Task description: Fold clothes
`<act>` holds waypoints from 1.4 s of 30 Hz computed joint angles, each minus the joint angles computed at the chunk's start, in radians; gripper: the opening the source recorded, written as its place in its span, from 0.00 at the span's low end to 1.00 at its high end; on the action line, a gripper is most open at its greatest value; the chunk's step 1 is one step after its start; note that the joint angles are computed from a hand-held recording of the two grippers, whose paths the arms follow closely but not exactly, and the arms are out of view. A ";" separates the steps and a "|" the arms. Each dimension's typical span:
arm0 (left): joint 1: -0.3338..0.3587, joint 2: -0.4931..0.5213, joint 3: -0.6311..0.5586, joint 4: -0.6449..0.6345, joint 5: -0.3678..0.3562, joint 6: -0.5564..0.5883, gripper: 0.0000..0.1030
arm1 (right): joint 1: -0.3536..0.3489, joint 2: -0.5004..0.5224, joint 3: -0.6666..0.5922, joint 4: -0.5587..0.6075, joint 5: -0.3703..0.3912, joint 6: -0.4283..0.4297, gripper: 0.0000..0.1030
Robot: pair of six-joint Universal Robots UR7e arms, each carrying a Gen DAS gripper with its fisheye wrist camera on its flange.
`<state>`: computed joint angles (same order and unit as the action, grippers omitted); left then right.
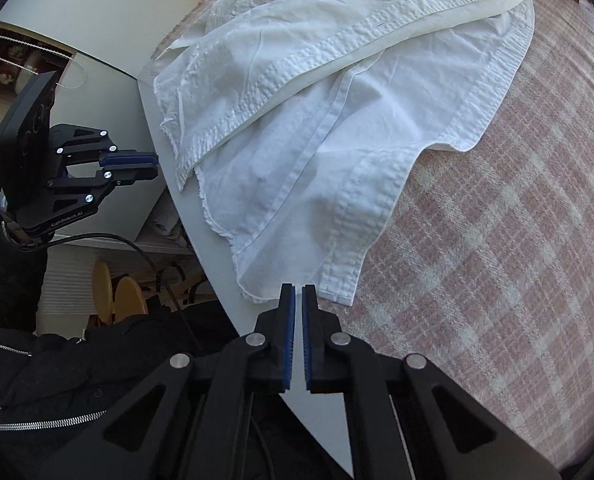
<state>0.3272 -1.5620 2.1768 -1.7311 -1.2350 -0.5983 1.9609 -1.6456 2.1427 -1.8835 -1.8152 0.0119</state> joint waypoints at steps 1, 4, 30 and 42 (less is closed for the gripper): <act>-0.003 0.015 0.000 -0.025 -0.007 0.013 0.06 | 0.005 -0.006 -0.004 0.013 0.004 0.007 0.04; -0.010 0.062 -0.002 -0.100 -0.027 0.053 0.07 | 0.053 0.005 -0.011 -0.021 -0.180 0.017 0.14; -0.083 0.589 -0.193 -0.265 -0.021 -0.076 0.35 | -0.144 0.384 -0.526 -0.182 -0.451 -0.176 0.46; -0.068 0.470 -0.147 -0.308 -0.087 -0.215 0.06 | -0.218 0.516 -0.675 -0.148 -0.442 -0.214 0.46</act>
